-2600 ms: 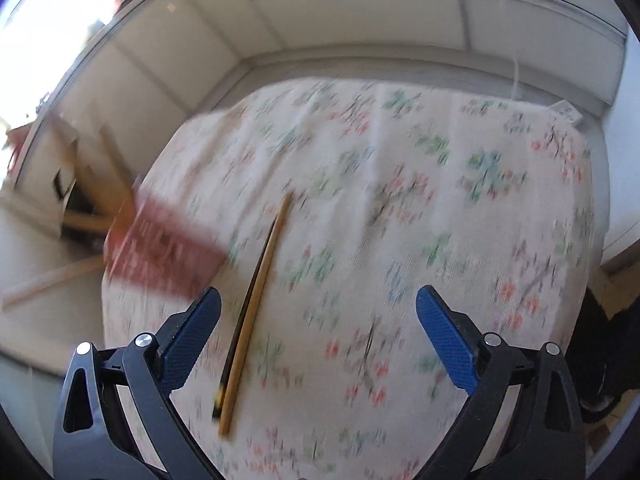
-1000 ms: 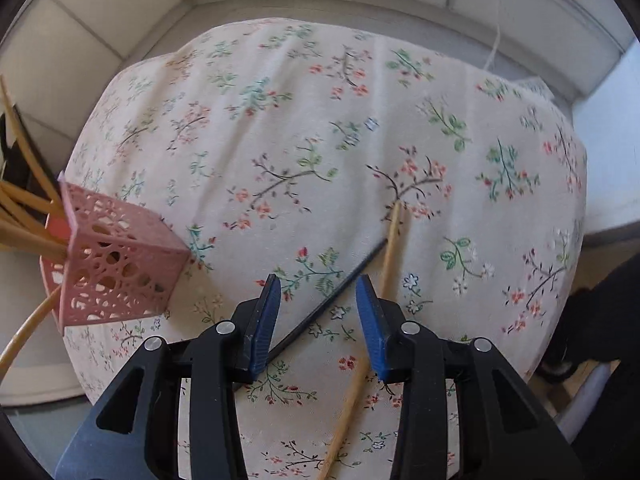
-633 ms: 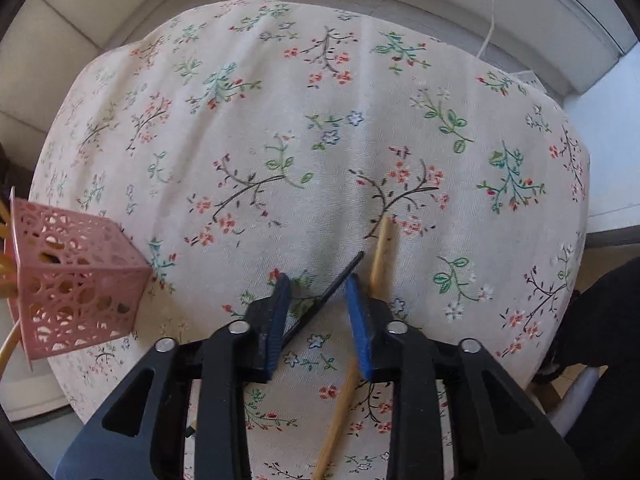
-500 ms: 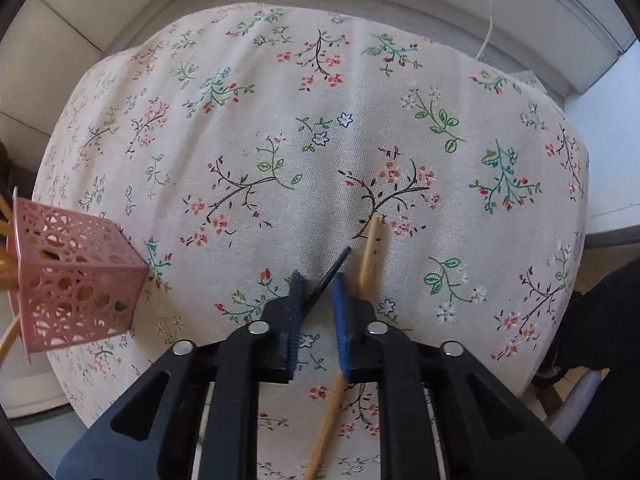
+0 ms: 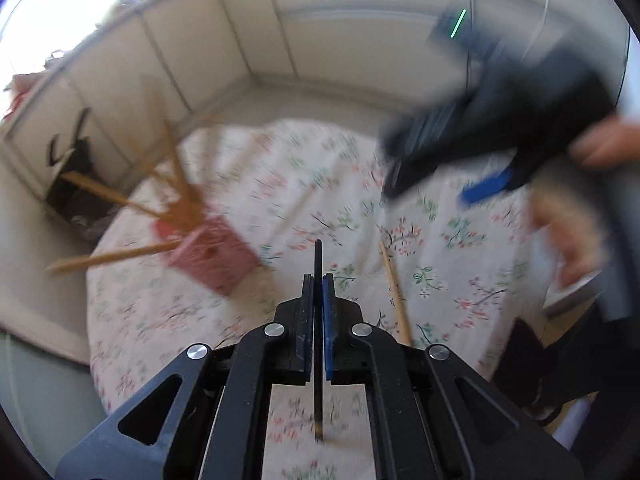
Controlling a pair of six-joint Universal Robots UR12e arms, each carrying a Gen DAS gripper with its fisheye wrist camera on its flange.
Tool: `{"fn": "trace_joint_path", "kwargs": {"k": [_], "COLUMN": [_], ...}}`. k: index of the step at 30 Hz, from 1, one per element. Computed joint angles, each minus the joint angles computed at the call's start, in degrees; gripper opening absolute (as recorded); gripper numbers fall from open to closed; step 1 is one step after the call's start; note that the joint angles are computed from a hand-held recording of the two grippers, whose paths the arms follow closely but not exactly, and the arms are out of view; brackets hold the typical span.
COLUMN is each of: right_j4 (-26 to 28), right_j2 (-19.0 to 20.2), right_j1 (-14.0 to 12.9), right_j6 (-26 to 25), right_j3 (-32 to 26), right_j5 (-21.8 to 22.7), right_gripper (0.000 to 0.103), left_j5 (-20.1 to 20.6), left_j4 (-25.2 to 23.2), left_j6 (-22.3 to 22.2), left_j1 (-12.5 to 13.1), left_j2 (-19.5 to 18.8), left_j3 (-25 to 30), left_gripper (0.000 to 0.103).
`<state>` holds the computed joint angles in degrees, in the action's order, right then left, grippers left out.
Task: Organize utensils
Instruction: 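Grasp the dark-tipped chopstick with the left tool while the right tool grasps a wooden one, then lift both held chopsticks and carry them over the pink basket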
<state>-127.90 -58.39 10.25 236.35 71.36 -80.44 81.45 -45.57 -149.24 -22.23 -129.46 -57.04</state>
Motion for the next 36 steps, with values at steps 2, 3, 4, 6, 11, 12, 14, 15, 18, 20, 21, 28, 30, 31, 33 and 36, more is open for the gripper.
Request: {"fn": "trace_joint_path", "kwargs": {"k": [2, 3, 4, 6, 11, 12, 14, 15, 18, 20, 21, 28, 30, 31, 33, 36], "right_j4": [4.5, 6.1, 8.6, 12.3, 18.5, 18.2, 15.3, 13.7, 8.6, 4.5, 3.1, -8.9, -11.2, -12.1, -14.0, -16.5], "right_j2": [2.1, 2.9, 4.0, 6.0, 9.8, 9.8, 9.2, 8.9, 6.7, 4.9, 4.1, -1.2, -1.7, -2.0, -2.7, -3.0], "right_j1": [1.0, 1.4, 1.9, 2.7, 6.3, 6.8, 7.1, 6.9, 6.4, 6.3, 6.3, 7.0, 7.0, 7.0, 6.9, 6.5], "right_j6": [-2.7, -3.3, -3.9, -4.9, -10.0, -10.0, -9.7, -9.8, -8.7, -8.6, -8.5, -11.8, -13.4, -14.0, -14.2, -14.5], "right_j3": [-3.2, -4.3, -6.0, -8.4, -14.6, -14.5, -13.0, -12.1, -8.9, -6.8, -6.1, -1.6, -1.6, -1.4, -1.2, -2.1], "right_j5": [-0.3, -0.6, -1.2, -1.1, -10.0, -12.0, -13.3, -12.2, -11.4, -12.9, -13.4, -20.4, -21.9, -22.4, -23.1, -24.9], "right_gripper": [0.073, 0.073, 0.07, 0.064, 0.044, 0.039, 0.008, 0.008, 0.006, 0.006, 0.006, 0.006, 0.006, 0.006, 0.006, 0.006], "left_j5": [-0.3, -0.3, -0.6, -2.0, -3.5, -3.7, -3.9, -3.9, -5.0, -6.9, -7.8, -9.6, -9.5, -9.2, -8.6, -8.5], "left_j4": [5.3, 6.9, 8.8, 11.0, 15.6, 15.7, 16.0, 16.3, 17.6, 18.9, 19.7, 23.4, 23.8, 23.9, 24.4, 25.4], "left_j6": [-2.2, -3.1, -4.4, -6.4, -12.3, -13.0, -14.8, -15.5, -17.9, -20.0, -21.0, -26.0, -27.2, -27.7, -29.4, -32.2], "left_j1": [0.9, 1.2, 1.7, 2.5, 4.1, 4.3, 4.4, 4.4, 4.7, 5.1, 5.3, 5.8, 5.7, 5.7, 5.6, 5.5], "left_j2": [2.8, 3.6, 4.7, 6.2, 7.5, 7.4, 7.1, 7.1, 7.2, 7.3, 7.4, 6.8, 6.3, 6.1, 5.3, 3.9], "left_j3": [-4.4, -5.8, -7.5, -9.8, -11.9, -11.6, -11.2, -11.4, -11.4, -11.5, -11.6, -10.0, -8.9, -8.4, -6.9, -3.8], "left_gripper": [0.003, 0.003, 0.003, 0.003, 0.003, 0.003, 0.003, 0.003, 0.003, 0.003, 0.003, 0.003, 0.003, 0.003, 0.003, 0.003]}}
